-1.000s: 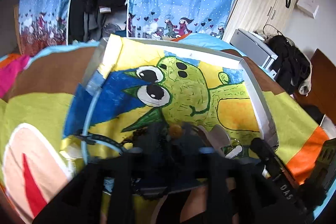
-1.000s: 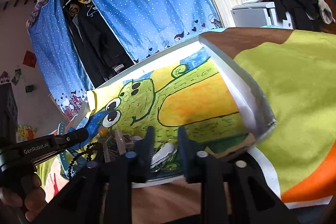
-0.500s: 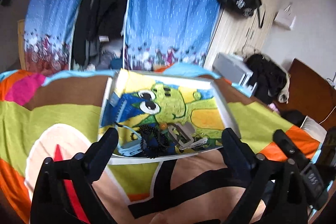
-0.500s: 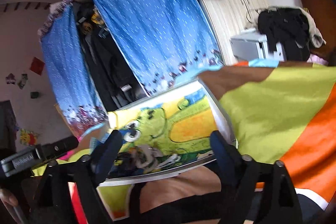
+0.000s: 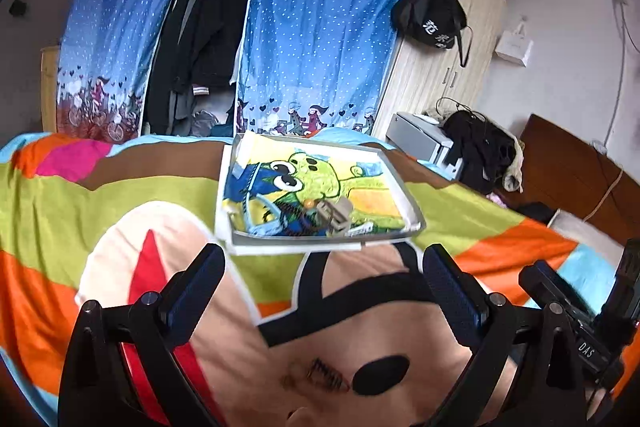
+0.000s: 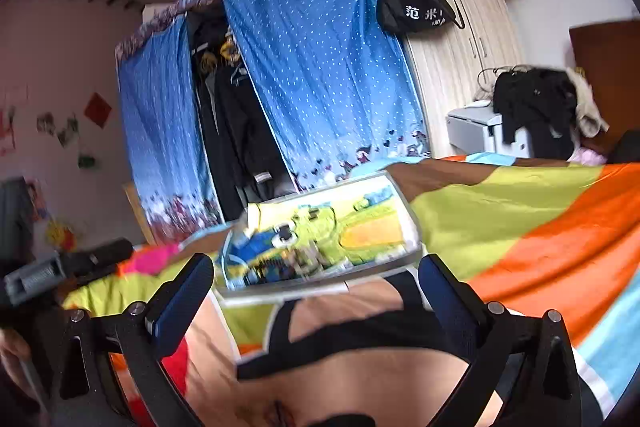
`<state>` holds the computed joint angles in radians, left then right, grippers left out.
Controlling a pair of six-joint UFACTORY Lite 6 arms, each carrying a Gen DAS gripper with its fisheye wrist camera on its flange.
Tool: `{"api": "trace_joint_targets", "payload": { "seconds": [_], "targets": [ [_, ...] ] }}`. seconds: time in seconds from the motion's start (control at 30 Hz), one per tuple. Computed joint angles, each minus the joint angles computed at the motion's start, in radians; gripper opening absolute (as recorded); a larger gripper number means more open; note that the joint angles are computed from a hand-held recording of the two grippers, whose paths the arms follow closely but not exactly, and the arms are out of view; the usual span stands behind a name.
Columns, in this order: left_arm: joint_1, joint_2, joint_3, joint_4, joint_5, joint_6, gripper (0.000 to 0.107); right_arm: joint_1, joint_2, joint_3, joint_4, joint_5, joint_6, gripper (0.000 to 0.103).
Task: Organize jewelry
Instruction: 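Move both open tools back over the remaining jewelry pile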
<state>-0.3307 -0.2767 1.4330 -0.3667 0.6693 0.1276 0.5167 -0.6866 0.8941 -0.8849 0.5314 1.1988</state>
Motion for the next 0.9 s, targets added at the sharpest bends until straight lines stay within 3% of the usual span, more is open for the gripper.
{"api": "trace_joint_targets", "payload": {
  "seconds": [0.1, 0.27, 0.37, 0.5, 0.67, 0.77, 0.9],
  "targets": [
    [-0.033, -0.127, -0.138, 0.099, -0.038, -0.055, 0.097, 0.212, -0.039, -0.041, -0.145, 0.185, 0.153, 0.103],
    [-0.022, -0.295, -0.316, 0.133, -0.024, -0.024, 0.097, 0.482, -0.041, -0.081, -0.217, 0.423, 0.324, 0.103],
    [0.035, -0.391, -0.415, 0.061, -0.003, 0.083, 0.097, 0.642, -0.020, -0.087, -0.220, 0.585, 0.401, 0.103],
    [0.215, -0.496, -0.536, -0.180, 0.075, 0.316, 0.097, 0.792, 0.024, -0.100, -0.186, 0.741, 0.505, 0.103],
    [0.341, -0.472, -0.566, -0.266, 0.273, 0.404, 0.097, 0.876, 0.031, -0.126, -0.119, 0.785, 0.619, 0.103],
    [0.280, -0.428, -0.551, -0.194, 0.299, 0.341, 0.097, 0.850, 0.014, -0.153, -0.054, 0.728, 0.643, 0.103],
    [0.220, -0.429, -0.574, -0.145, 0.266, 0.306, 0.097, 0.782, 0.042, -0.149, 0.010, 0.683, 0.596, 0.103]
  ]
}}
